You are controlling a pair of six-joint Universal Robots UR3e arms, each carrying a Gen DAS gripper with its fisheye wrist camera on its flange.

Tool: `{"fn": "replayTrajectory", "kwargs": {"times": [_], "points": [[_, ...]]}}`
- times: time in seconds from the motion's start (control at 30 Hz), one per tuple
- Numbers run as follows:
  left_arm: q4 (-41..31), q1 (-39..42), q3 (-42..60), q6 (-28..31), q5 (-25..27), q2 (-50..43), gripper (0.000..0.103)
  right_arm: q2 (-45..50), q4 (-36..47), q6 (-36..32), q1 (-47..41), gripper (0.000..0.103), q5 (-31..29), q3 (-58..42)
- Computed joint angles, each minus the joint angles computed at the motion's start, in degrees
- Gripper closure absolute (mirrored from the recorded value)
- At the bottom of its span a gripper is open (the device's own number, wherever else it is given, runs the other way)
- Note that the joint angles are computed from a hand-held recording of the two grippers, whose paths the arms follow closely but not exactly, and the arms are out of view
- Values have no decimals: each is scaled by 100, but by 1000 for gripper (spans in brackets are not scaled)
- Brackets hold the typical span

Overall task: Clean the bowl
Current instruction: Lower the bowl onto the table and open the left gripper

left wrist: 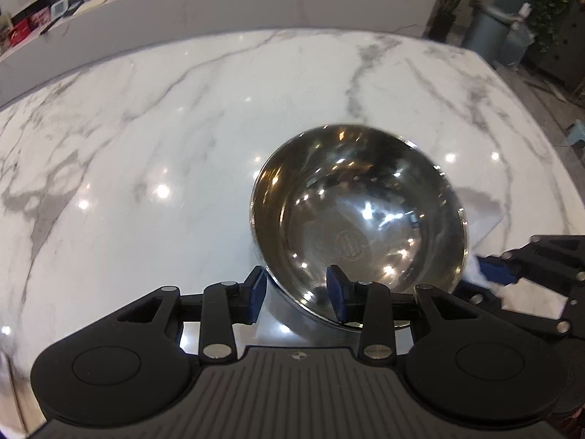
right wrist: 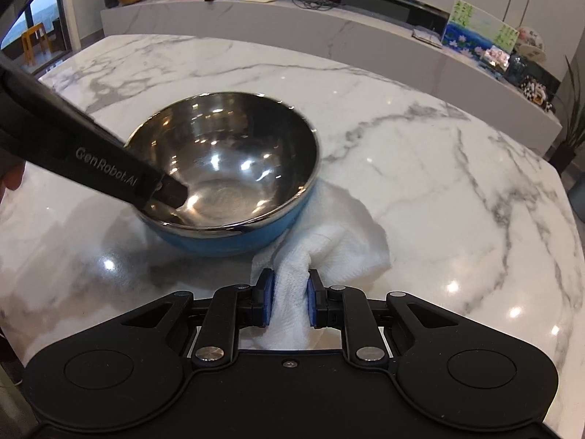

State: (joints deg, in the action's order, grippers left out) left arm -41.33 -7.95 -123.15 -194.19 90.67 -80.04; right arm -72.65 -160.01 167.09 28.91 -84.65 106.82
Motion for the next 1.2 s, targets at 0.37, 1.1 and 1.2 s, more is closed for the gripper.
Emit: {"fn": "replayTrajectory", "kwargs": {"times": [0.37, 1.1, 1.2], "points": [[320, 175, -128, 193, -66, 5, 82, -296, -342, -106, 52, 87, -158, 165], [605, 227, -167, -178, -403, -283, 51, 307, -32, 25, 244, 87, -522, -230], [549, 381, -229, -204, -603, -216, 50, 280, -33, 47, 242, 87, -514, -204]]}}
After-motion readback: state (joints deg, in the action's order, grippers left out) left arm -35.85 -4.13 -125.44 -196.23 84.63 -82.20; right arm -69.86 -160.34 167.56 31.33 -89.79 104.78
